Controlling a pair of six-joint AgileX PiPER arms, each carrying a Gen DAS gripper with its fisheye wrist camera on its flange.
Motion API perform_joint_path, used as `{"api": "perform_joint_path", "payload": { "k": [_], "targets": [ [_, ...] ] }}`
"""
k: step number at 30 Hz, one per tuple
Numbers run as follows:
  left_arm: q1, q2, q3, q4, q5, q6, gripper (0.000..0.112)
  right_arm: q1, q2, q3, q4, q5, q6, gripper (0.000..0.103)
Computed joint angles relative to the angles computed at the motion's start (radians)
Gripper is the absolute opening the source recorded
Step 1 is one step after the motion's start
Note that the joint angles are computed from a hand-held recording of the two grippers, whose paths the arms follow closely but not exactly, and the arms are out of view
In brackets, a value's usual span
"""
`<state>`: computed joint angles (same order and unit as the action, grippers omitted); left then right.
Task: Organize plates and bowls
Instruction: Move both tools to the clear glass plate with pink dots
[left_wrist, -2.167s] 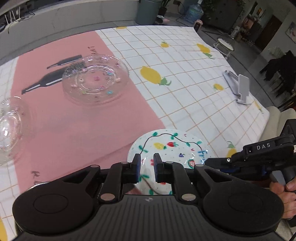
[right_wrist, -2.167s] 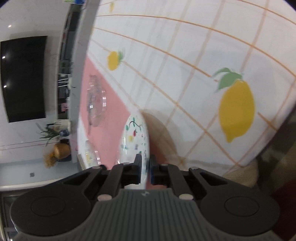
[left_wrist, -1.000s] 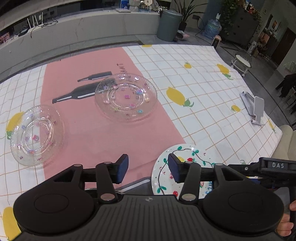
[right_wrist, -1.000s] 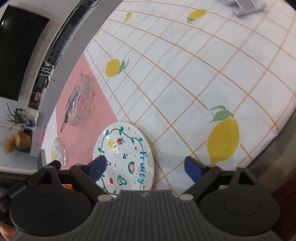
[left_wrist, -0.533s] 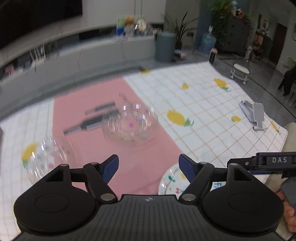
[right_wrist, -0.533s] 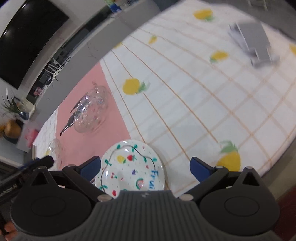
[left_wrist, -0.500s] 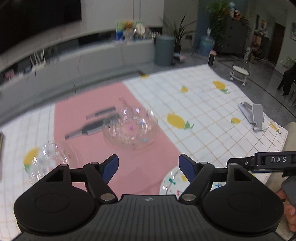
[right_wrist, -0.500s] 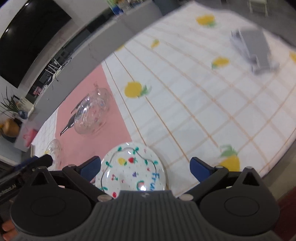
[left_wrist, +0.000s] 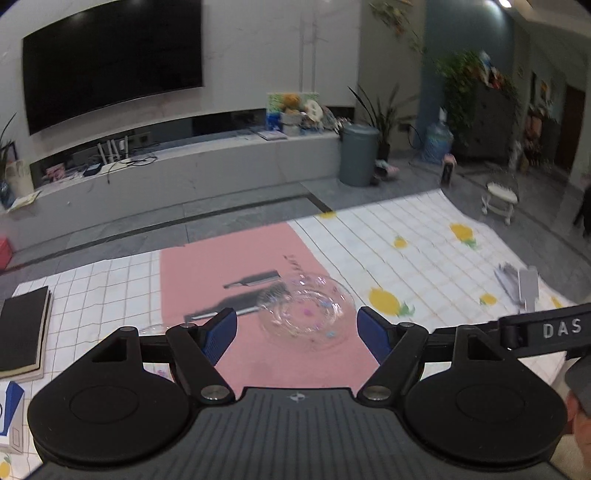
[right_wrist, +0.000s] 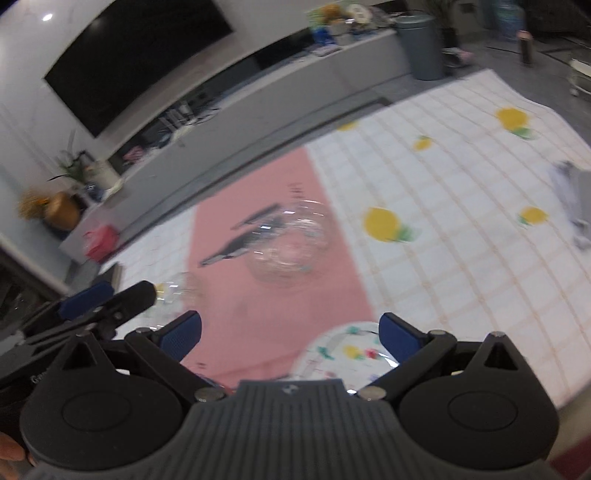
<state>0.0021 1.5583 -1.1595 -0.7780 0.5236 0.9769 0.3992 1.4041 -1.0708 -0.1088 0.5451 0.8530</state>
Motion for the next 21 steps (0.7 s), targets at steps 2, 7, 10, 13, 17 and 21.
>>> {"api": "perform_joint_path", "payload": {
  "k": [2,7,10,13,17,21],
  "targets": [
    [0.036,0.027,-0.041,-0.006,0.040,-0.019,0.087,0.007,0.063,-0.086,0.049,0.022,-0.051,0.100],
    [0.113,0.066,-0.066,-0.055,-0.027,0.013,0.087,-0.010,0.256,-0.340,0.235,0.081,-0.320,0.100],
    [0.183,0.126,-0.107,-0.094,-0.048,0.042,0.087,-0.022,0.387,-0.510,0.316,0.139,-0.426,0.100],
    [0.264,0.225,-0.202,-0.099,0.005,-0.031,0.087,-0.018,0.495,-0.630,0.356,0.145,-0.425,0.100],
    [0.351,0.379,-0.346,-0.103,0.112,-0.154,0.085,-0.021,0.683,-0.831,0.464,0.228,-0.462,0.100],
    [0.395,0.511,-0.470,-0.024,0.217,-0.327,0.082,-0.005,0.920,-1.153,0.432,0.437,-0.399,0.100]
  ]
}}
